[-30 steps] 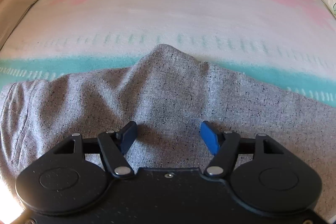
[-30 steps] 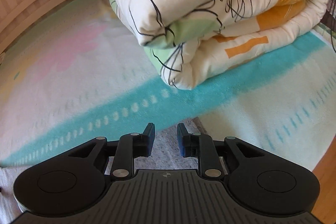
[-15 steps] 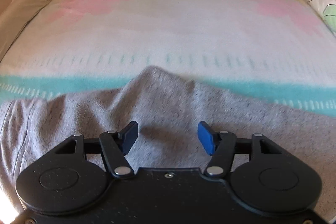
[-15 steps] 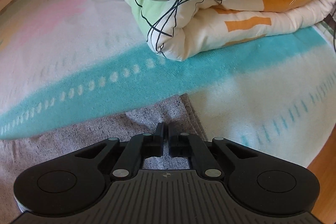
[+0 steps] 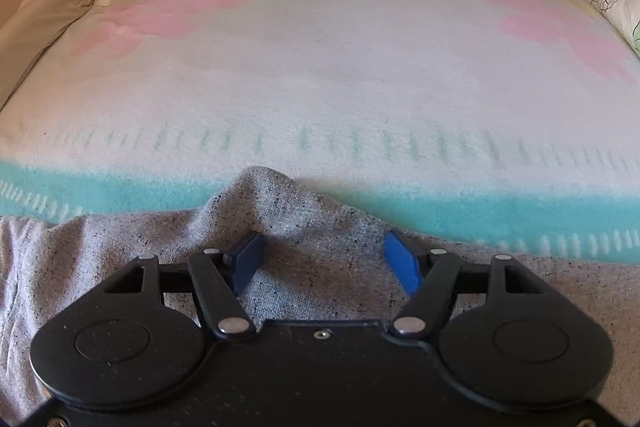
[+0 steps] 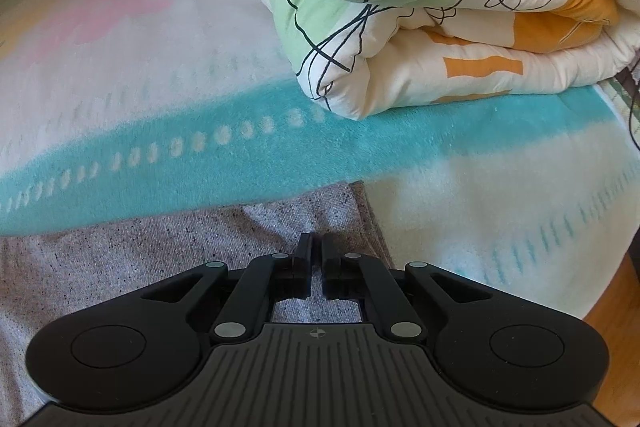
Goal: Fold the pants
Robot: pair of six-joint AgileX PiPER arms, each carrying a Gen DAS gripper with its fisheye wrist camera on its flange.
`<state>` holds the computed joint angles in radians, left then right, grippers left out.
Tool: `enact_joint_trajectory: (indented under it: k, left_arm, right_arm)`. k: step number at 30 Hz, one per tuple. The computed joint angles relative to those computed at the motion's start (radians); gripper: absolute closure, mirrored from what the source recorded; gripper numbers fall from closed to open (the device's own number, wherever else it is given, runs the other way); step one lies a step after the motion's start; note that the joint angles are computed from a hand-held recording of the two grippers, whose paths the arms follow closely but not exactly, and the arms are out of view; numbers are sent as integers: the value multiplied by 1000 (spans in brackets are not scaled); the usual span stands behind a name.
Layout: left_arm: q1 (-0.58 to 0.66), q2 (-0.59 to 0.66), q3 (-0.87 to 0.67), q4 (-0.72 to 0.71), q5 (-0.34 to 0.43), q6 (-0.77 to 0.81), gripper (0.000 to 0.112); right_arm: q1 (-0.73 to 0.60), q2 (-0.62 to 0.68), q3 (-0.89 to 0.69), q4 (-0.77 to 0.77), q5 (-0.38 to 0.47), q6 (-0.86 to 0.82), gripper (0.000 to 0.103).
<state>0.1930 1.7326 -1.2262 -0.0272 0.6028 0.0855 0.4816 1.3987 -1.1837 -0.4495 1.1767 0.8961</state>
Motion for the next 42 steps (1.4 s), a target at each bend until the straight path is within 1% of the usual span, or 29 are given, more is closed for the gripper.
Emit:
enact_joint_trajectory:
  k: [5, 7, 9, 10, 11, 14, 17, 19, 21, 22, 26, 28, 30, 37, 38, 39, 42]
  left_arm:
    - [-20, 1, -3, 43, -1, -52, 40]
    - [-17, -7, 4, 35, -1, -45, 40]
    - [-5, -19, 7, 16, 9, -27, 42]
    - [-2, -23, 5, 10, 16, -22, 45]
    - [-2, -28, 3, 3, 25, -18, 46]
    - [4, -63, 20, -41, 25, 36, 47]
    - [-3, -120, 63, -82, 19, 93, 47]
    - [-16, -169, 98, -119, 31, 134, 47]
    - [-23, -208, 127, -176, 50, 202, 47]
    - [-28, -229, 143, -193, 60, 228, 47]
    - [-55, -293, 206, -233, 78, 314, 47]
    - [-68, -305, 222, -243, 84, 346, 47]
    - [-75, -311, 225, -249, 93, 369, 47]
    - [-89, -336, 258, -253, 99, 402, 47]
    - [-88, -334, 258, -254, 99, 402, 47]
    - [-88, -332, 256, -252, 101, 400, 47]
    - [-83, -322, 251, -254, 104, 399, 47]
  right_arm:
    - [-9, -14, 17, 2, -21, -9, 98]
    - [-13, -22, 32, 1, -39, -9, 98]
    - [-18, -41, 46, 8, -52, -16, 98]
    - [-27, -54, 53, 19, -62, -24, 98]
    - [-40, -66, 60, 32, -72, -32, 97]
    - [-105, -129, 88, 91, -110, -60, 89]
    - [-194, -200, 113, 171, -128, -110, 87]
    - [-296, -256, 136, 297, -149, -206, 86]
    - [-408, -311, 166, 437, -163, -322, 83]
    - [-455, -336, 181, 481, -162, -359, 82]
    - [-564, -389, 218, 551, -146, -414, 82]
    - [-657, -407, 247, 641, -140, -498, 82]
    - [-729, -399, 258, 712, -115, -569, 82]
    - [-841, -393, 301, 823, -74, -677, 80]
    - [-849, -391, 304, 834, -70, -688, 77]
    - [-856, -387, 306, 845, -64, -699, 72]
    - [-922, -379, 326, 934, -29, -784, 70]
